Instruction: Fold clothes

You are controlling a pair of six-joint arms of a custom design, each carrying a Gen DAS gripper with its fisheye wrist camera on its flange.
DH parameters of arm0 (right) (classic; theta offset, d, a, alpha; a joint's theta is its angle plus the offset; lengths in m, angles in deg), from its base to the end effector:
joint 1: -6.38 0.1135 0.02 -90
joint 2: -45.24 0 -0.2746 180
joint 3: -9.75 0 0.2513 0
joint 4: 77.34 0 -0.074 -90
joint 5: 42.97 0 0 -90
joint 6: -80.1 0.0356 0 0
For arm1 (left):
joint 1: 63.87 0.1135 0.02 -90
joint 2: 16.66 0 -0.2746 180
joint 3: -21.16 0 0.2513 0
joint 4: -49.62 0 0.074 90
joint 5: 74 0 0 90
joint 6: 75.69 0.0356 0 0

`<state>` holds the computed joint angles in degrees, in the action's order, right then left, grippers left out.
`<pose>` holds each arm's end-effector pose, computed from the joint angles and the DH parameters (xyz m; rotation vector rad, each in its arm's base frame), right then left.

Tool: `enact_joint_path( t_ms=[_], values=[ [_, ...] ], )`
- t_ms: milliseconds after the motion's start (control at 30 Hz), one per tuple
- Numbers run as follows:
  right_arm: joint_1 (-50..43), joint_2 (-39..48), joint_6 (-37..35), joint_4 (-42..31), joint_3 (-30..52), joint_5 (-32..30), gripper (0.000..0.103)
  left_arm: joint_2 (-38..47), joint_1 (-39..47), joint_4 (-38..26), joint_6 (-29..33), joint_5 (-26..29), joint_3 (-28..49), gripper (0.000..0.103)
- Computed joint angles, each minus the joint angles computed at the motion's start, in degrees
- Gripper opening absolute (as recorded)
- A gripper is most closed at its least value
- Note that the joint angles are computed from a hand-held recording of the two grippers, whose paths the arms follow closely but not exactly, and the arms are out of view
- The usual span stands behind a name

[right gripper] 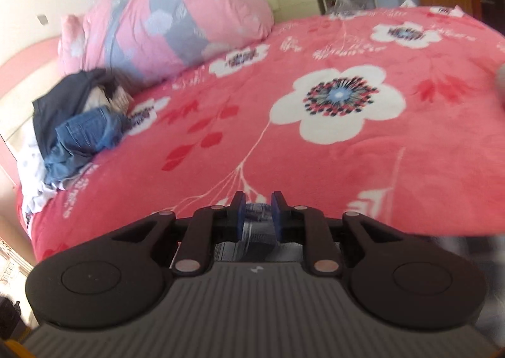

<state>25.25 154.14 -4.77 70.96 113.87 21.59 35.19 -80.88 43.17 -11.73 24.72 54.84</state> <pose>0.4159 0.1583 0.2892 -0.5153 2.1689 0.7213 0.1786 -0.0603 0.2056 -0.0614 2.0511 -0.6280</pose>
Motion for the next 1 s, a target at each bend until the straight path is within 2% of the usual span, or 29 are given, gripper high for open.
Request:
enact_joint_path(
  t_ms=[167,300,400,467,533,633,767,800,833,900,933,1000],
  values=[
    [-4.18,-13.99,-4.13,0.44,-15.23,-4.57,0.017,-3.09,2.71,-4.53,-2.16,1.23,1.34,0.045],
    [-4.83,-22.86,-10.2,-0.87,-27.04,-5.69,0.019,-2.6,0.79,-8.08,-1.1,-1.89,3.58,0.046],
    [-3.5,-25.56,-10.93,-0.94,-34.99,0.18,0.023,-1.54,-0.85,-10.0,-1.07,-4.41,4.87,0.046],
    [-3.54,-29.18,-9.05,3.85,-41.21,1.32,0.023,-1.45,-1.57,-11.7,-1.04,-5.54,5.98,0.046],
    [-4.44,-32.57,-7.67,3.59,-42.02,1.09,0.023,-1.54,-2.37,-13.09,-0.14,-6.77,7.42,0.047],
    [-8.58,-37.74,-6.87,9.62,-44.99,2.26,0.023,-0.46,-4.29,-13.27,1.7,-9.01,9.61,0.049],
    [-16.23,-35.89,-9.42,15.29,-46.39,9.14,0.023,3.31,-7.91,-11.18,4.23,-13.01,11.29,0.052],
    [-18.3,-33.7,-11.6,14.17,-46.12,10.88,0.024,4.55,-8.39,-11.09,4.25,-13.51,11.51,0.052],
    [-20.73,-31.72,-12.23,12.05,-45.6,9.86,0.023,5.86,-8.66,-12.0,4.17,-13.88,12.14,0.052],
    [-26.78,-30.84,-9.96,10.83,-46.44,1.19,0.023,7.12,-8.73,-13.65,4.14,-14.49,13.05,0.051],
    [-27.93,-31.07,-10.18,7.92,-45.09,-0.16,0.022,6.84,-8.33,-13.76,4.21,-14.2,13.17,0.051],
    [-27.62,-32.28,-12.4,3.95,-42.54,2.21,0.022,6.8,-7.19,-13.73,5.13,-13.44,14.36,0.051]
  ],
)
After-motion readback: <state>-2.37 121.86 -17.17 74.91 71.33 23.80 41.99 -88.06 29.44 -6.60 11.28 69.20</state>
